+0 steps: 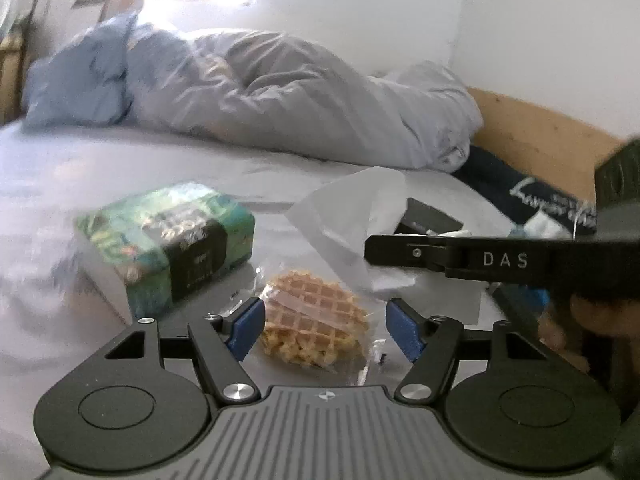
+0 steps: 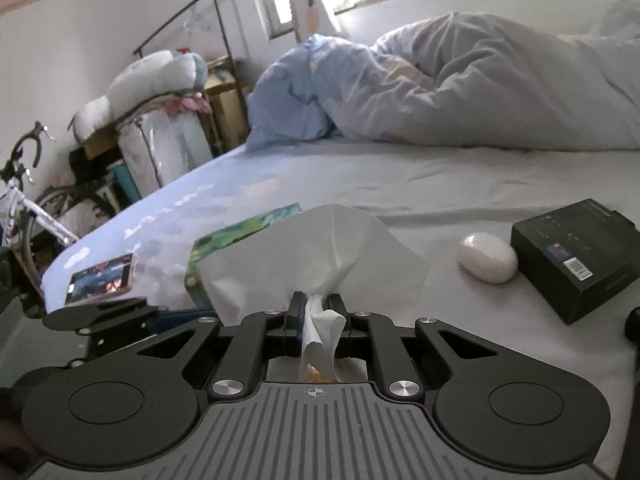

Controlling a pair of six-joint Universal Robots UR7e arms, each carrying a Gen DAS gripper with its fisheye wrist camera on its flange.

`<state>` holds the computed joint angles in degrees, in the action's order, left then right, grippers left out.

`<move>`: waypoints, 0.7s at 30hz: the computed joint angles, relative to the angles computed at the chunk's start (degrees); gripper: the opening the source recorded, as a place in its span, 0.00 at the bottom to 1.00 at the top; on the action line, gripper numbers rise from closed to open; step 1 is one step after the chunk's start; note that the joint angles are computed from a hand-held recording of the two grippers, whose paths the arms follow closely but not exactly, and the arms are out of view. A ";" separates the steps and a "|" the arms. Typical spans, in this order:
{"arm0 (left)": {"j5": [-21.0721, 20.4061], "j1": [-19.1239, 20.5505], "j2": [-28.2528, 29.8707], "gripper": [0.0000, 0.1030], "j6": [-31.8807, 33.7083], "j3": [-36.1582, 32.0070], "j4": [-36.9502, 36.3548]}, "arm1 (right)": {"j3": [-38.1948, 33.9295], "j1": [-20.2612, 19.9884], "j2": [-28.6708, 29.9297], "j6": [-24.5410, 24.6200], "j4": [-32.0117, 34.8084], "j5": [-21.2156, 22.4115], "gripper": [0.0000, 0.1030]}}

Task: Clean container
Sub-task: 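Wipe the tissue over the flipped bag with the right gripper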

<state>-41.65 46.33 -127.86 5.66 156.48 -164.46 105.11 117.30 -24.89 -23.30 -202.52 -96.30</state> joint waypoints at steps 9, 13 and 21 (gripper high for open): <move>1.34 2.07 3.92 0.73 4.01 0.47 -1.31 | -1.58 0.03 1.06 0.16 4.68 -0.71 0.13; -0.07 3.77 4.79 0.89 3.29 -0.33 0.39 | -2.18 0.13 1.51 -0.30 6.56 -0.84 0.13; -0.48 3.07 3.72 0.89 5.85 0.99 -0.43 | -3.58 -0.65 3.13 -1.01 6.50 -0.08 0.12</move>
